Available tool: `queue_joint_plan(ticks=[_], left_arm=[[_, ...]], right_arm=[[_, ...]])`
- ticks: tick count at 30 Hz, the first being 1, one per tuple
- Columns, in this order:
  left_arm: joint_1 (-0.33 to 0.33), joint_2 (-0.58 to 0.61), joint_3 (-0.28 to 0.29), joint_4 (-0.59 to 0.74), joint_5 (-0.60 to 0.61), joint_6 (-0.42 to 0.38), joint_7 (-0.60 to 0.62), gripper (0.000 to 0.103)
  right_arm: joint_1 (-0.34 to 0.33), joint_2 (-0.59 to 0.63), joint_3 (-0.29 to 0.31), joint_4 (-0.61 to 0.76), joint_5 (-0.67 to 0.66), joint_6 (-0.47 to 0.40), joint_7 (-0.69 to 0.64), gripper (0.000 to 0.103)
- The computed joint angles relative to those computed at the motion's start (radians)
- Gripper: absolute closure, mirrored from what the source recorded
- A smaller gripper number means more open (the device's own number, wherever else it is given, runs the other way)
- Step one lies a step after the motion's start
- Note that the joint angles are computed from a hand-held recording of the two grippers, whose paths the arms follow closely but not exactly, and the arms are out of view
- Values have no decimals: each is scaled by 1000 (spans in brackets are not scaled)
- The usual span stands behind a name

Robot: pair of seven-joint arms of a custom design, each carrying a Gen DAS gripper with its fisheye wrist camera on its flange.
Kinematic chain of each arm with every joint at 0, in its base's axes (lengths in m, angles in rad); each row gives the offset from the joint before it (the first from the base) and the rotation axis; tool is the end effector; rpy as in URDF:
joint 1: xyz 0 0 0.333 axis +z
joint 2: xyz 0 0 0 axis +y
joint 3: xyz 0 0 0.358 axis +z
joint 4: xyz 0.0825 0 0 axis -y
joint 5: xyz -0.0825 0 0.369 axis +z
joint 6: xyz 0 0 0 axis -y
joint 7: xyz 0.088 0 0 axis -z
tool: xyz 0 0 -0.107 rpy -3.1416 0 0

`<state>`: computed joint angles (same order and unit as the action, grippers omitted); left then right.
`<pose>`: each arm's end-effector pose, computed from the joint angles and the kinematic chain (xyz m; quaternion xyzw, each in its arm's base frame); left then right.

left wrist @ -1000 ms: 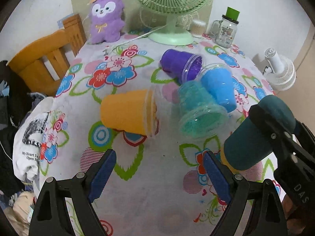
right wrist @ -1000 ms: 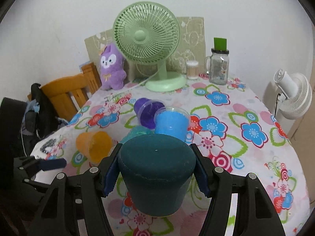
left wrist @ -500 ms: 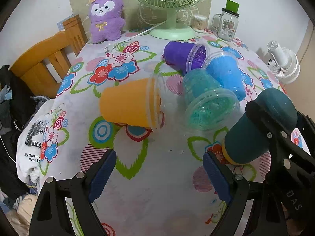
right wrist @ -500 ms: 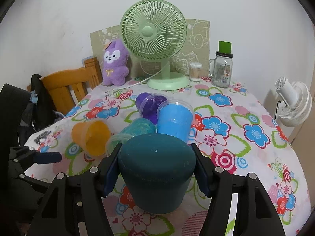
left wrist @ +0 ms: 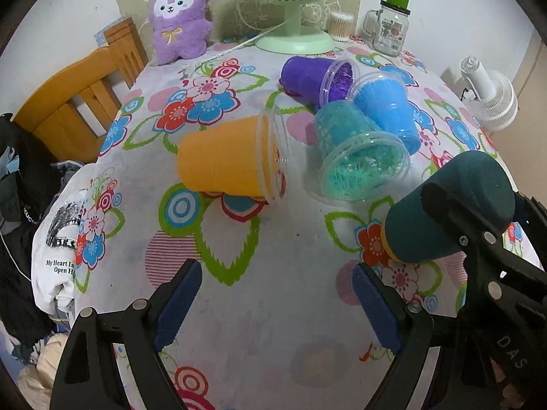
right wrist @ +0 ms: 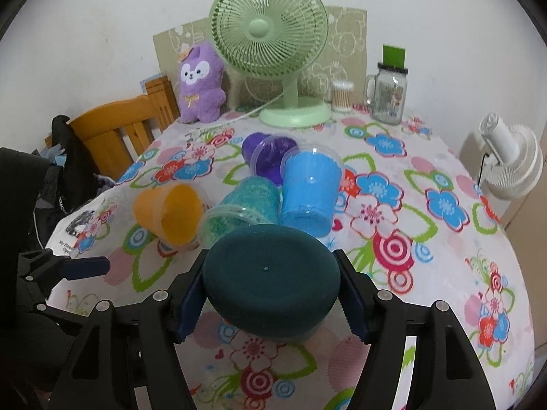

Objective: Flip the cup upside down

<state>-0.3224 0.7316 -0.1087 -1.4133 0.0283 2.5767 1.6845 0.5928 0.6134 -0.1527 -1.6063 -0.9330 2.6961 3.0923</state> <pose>0.7177 -0.3051 0.3551 -0.4889 0.8448 -0.1883 0.1086 0.6443 0.3578 0.3571 -0.5633 0.7344 -0.2747 0.2604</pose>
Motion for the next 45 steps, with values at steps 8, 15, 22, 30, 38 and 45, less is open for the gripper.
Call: queue_joint_plan(ticks=[8,15,22,30,38,45], left_arm=[[25,-30,-14,4,-20,-73,23,12],[50,-58,-38,15,-44,-121,73,12],[48,-91,-49,11,-58,-105,128,11],[11,-126,-22,16,-28,-118,79,10],[25,-193,-50,2,-59,-124,43,7],[34,-283,-63,-84,-95,25,47,7]], right_arm=[[-24,-13,58,30,140,-78,-100,21],[-18,-53,66,31,198,-130,-105,14],[-4,-110,65,14,139,-180,-61,10],[-61,-187,121,-27,198,-211,-152,9],[-88,-279,144,-41,186,-252,-216,8],[-91,-326,160,-33,148,-298,-245,8]])
